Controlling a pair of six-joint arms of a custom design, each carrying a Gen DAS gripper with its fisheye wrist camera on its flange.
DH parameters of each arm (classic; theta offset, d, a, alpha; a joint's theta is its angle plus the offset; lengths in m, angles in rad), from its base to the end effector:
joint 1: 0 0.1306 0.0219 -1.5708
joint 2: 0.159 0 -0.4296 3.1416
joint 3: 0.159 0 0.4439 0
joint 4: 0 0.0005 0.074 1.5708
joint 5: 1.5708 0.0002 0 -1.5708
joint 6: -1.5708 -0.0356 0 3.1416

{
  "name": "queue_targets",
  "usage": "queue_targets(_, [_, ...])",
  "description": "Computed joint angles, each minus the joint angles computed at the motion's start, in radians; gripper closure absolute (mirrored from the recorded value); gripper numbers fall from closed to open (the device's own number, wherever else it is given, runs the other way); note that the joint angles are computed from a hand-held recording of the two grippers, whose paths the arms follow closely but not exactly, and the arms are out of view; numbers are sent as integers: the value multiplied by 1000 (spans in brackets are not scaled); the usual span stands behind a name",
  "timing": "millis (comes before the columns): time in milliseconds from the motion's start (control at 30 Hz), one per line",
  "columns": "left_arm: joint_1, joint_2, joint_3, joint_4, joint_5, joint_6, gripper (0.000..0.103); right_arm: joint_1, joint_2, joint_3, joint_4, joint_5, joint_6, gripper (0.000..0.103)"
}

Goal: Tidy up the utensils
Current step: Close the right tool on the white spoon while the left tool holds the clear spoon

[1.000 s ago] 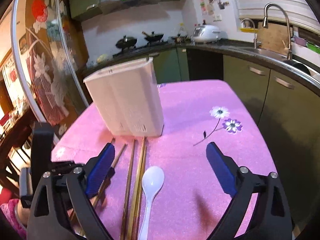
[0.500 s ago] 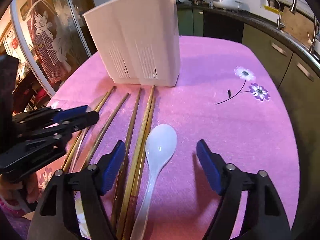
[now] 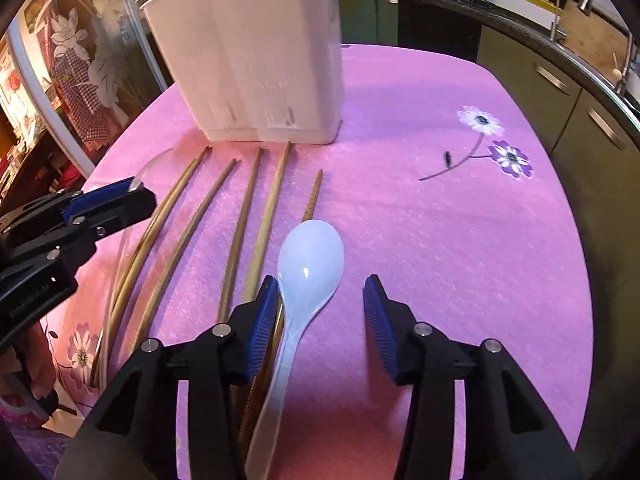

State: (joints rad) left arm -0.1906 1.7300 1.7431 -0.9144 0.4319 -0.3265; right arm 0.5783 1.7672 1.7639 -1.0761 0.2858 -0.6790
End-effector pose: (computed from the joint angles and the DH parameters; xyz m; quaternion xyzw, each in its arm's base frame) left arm 0.6510 -0.1413 0.4609 0.3039 0.8739 -0.1801 0.3339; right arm 0.5636 0.3553 0.4364 0.0829 0.9571 0.0298 0.2760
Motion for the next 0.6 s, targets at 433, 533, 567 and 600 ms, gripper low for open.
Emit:
queue_targets(433, [-2,3,2,2,-2,-3,82,8,-25,-24,-34,80,-42,58])
queue_targets(533, [-4,3,1,4,0,-4,82,15,-11,-5,-32,94,-32,67])
queue_targets(567, [-4,2,1,3,2,-5,82,13,-10,-6,-21,89,-32,73])
queue_targets(600, [-4,1,0,4,4,-6,82,13,-8,-6,-16,89,-32,73])
